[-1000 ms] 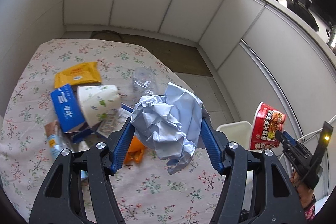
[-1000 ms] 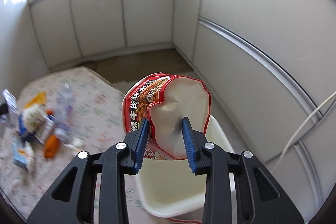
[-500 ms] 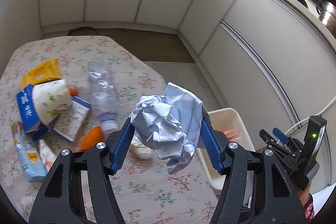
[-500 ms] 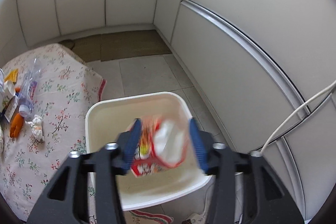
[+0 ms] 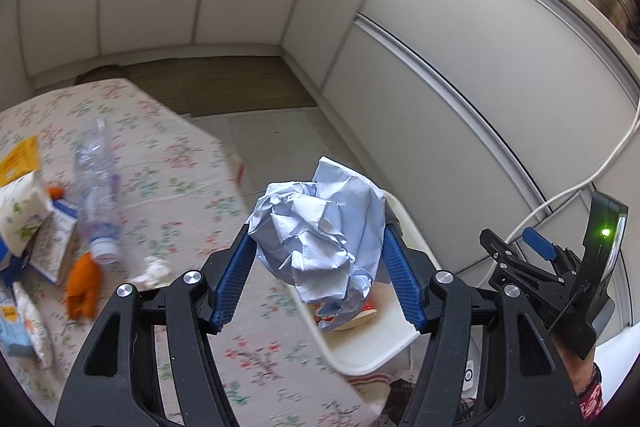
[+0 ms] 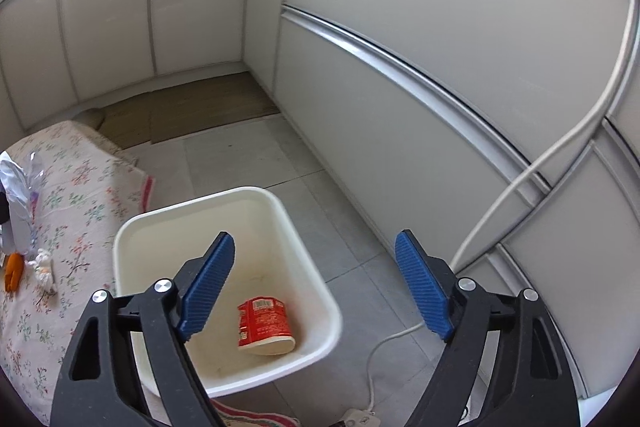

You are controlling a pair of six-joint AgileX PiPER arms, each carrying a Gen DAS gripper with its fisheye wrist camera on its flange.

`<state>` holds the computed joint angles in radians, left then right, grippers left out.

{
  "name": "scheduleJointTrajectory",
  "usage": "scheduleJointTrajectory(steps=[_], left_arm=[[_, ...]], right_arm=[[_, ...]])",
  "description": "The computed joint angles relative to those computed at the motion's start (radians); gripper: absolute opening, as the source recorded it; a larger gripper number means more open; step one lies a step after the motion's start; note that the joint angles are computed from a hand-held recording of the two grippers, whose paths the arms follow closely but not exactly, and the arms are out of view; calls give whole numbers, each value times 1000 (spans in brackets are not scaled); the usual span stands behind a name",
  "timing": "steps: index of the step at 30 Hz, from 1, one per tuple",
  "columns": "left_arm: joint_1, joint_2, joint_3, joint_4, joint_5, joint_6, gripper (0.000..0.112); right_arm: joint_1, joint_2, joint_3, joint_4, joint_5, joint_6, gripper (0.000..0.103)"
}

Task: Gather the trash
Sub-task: 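Move the left gripper over the bin and release the paper, then return both grippers to the table over the remaining trash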

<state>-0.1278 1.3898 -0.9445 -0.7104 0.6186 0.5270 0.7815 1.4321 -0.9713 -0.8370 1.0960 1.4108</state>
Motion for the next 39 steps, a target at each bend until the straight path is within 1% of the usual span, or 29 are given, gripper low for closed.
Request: scheduleJointTrajectory(steps=[5,8,10,14,16,18,20,23,30,32,36,39], left_arm=[[-97,44,-37,2,-49,-31,61],[-151,67,-59,30,-73,-64,61],[-187,91,-83,49,-80,-90,61],[-236,131,-129,79,-85,-136,63],[-266,156,-161,128,-83,-190,64],[-279,174,-191,147,-65,-216,68],[-286,172,-199,160,-62,-236,80],[-294,158,-200,190,-66,-269,86],[-291,110,-163,336,-73,-392,88],[-278,88,-150,390,-69,-432,90],[-220,42,-124,416,-49,-423,92],[-163,6,-102,427,-29,-410,94]], right_arm=[[-17,-45,28,11,35,-8,83],[-21,-71,42,6,60,-3,84],[-33,-88,48,6,75,-1,84],[-63,-126,76,18,66,14,84],[-73,-137,86,20,62,13,84],[-72,-147,90,20,66,14,84],[-74,-155,94,20,61,16,84],[-64,-158,94,15,57,22,84],[-16,-134,58,1,59,38,84],[1,-117,42,-3,57,40,86],[41,-76,6,-17,46,59,88],[81,-24,-59,-15,37,57,89]])
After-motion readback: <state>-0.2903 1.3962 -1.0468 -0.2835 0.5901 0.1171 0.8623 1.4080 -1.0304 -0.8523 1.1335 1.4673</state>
